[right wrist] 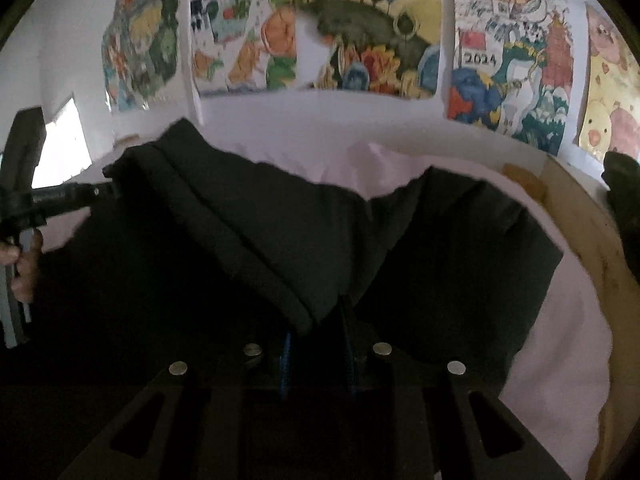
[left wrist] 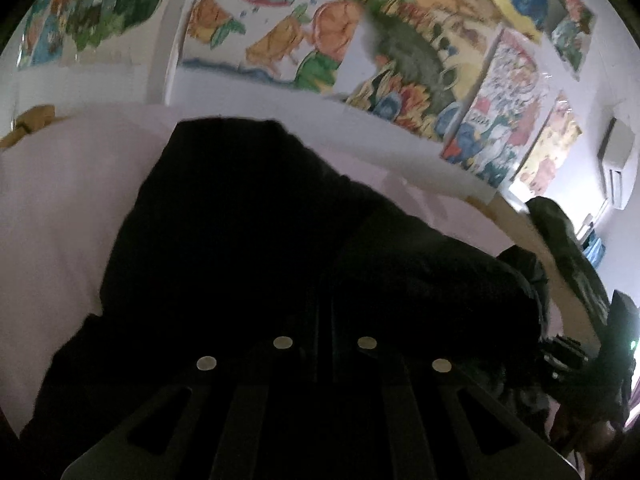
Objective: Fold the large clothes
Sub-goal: 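Grasp the folded jacket edge with both grippers and lift it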
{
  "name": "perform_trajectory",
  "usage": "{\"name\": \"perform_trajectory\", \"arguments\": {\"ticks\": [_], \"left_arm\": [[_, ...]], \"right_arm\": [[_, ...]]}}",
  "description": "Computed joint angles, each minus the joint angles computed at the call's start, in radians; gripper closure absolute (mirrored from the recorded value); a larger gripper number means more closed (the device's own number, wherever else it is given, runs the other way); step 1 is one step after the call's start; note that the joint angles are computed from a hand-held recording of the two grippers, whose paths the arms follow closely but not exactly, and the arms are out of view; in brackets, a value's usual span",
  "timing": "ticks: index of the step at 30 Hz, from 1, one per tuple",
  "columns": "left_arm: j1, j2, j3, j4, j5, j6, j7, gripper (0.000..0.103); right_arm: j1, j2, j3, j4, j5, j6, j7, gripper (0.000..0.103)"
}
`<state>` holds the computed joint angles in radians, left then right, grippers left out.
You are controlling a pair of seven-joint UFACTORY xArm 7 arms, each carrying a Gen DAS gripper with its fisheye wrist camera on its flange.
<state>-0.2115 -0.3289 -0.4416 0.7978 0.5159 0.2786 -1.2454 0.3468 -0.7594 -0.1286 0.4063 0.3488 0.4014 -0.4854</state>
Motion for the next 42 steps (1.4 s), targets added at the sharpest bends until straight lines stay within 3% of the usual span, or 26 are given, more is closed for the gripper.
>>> {"name": "perform_trajectory", "arguments": {"ticks": [8,11,12,14,16,20,24,26,30,33,38,40,42], "left_arm": [[-0.006,0.059,0.06,-0.024,-0.026,-0.096,0.042,0.1],[0.037,0.031,0.013,-0.027,0.022,-0.093,0.011,0.098],[0.012,0.023,0.035,-0.038,-0.005,-0.107,0.039,0.096],[-0.029,0.013,0.064,-0.048,-0.064,-0.102,0.091,0.087],[-0.047,-0.03,0.07,-0.074,-0.108,-0.093,0.118,0.062],[0.06,-0.159,-0.044,-0.109,-0.064,-0.105,0.088,0.045],[0.282,-0.206,-0.244,-0.016,0.024,-0.107,0.021,0.024],[0.372,-0.157,-0.338,0.08,0.053,-0.043,0.001,0.022],[0.396,0.078,-0.401,0.261,0.123,0.11,0.018,0.022],[0.349,0.153,-0.353,0.261,0.112,0.111,0.053,0.023],[0.267,0.137,-0.255,0.136,0.102,0.068,0.096,0.022],[0.255,0.136,-0.231,0.099,0.143,0.03,0.074,0.021],[0.251,0.16,-0.232,0.112,0.211,0.046,0.041,0.021]], "right_arm": [[0.038,0.01,-0.04,-0.017,0.059,-0.032,0.0,0.083],[0.045,-0.02,-0.054,-0.023,0.075,-0.028,-0.002,0.072],[0.045,-0.032,-0.064,-0.022,0.082,-0.019,-0.003,0.065],[0.047,-0.061,-0.082,-0.019,0.098,0.004,-0.004,0.058],[0.031,-0.107,-0.093,-0.019,0.103,0.038,-0.004,0.053],[-0.005,-0.164,-0.08,0.0,0.095,0.045,0.001,0.041],[-0.02,-0.063,-0.018,0.063,0.102,-0.068,0.103,0.037],[-0.025,0.018,0.018,0.103,0.095,-0.11,0.177,0.037],[0.027,0.165,0.036,0.169,0.067,-0.18,0.226,0.037],[0.052,0.209,0.048,0.165,0.028,-0.196,0.208,0.037],[0.03,0.204,0.103,0.064,-0.106,-0.289,0.148,0.039],[0.028,0.217,0.104,0.034,-0.146,-0.335,0.136,0.039],[-0.022,0.255,0.149,0.007,-0.207,-0.412,0.143,0.039]]}}
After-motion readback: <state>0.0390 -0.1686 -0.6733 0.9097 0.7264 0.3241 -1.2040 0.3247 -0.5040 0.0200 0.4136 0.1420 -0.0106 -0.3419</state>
